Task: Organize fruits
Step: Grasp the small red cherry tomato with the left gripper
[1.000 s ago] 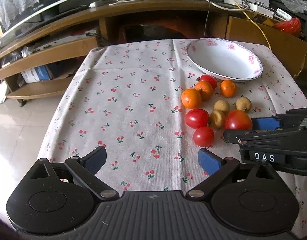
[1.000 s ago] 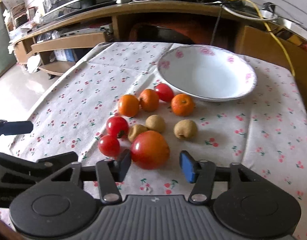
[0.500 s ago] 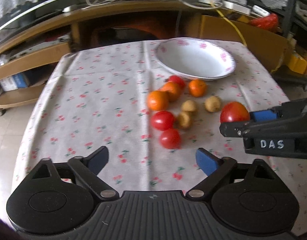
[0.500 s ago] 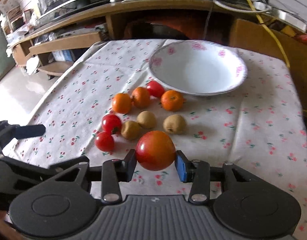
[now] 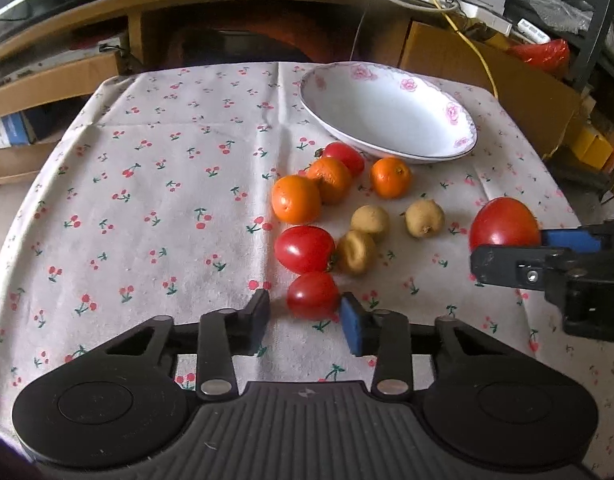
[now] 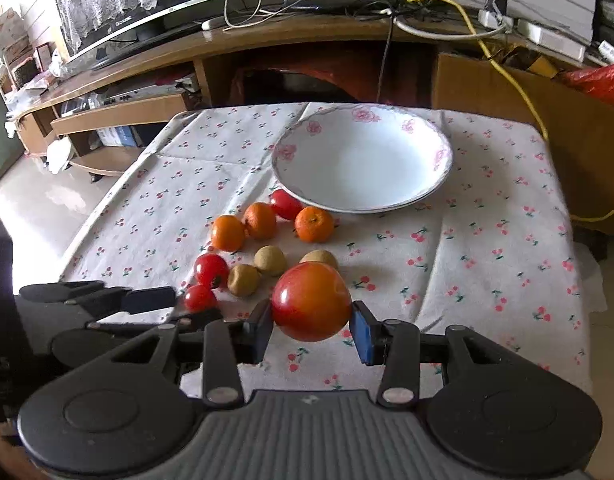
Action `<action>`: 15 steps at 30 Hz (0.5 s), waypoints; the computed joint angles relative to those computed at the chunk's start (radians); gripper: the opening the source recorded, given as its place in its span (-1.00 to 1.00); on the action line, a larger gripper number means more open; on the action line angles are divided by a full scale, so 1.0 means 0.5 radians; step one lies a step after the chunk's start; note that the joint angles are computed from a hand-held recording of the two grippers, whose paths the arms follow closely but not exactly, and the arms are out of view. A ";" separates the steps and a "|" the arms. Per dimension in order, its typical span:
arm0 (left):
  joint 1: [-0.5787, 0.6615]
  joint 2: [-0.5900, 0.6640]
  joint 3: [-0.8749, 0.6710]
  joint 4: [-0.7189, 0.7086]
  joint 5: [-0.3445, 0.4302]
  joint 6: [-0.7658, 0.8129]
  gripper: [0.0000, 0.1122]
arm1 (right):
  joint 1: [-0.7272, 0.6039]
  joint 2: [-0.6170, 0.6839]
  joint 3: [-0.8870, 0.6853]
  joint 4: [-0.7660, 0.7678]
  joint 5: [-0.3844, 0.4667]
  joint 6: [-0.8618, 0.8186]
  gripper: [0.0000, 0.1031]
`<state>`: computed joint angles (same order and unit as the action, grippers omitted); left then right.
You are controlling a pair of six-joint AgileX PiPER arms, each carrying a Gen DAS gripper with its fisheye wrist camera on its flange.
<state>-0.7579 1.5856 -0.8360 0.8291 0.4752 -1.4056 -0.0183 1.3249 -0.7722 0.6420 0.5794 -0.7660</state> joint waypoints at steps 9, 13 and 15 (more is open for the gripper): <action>0.013 -0.018 -0.042 -0.223 -0.007 0.231 -0.38 | -0.028 0.005 0.012 0.032 -0.024 -0.030 -0.27; 0.008 -0.069 -0.046 -0.241 -0.016 0.247 -0.38 | -0.070 0.015 -0.001 0.040 -0.025 -0.021 -0.27; 0.006 -0.090 -0.057 -0.240 -0.019 0.252 -0.38 | -0.085 0.023 -0.012 0.058 -0.026 -0.030 -0.27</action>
<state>-0.7547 1.5408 -0.8647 0.7093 0.4658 -1.2795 -0.0606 1.3365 -0.7785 0.6711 0.5666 -0.7811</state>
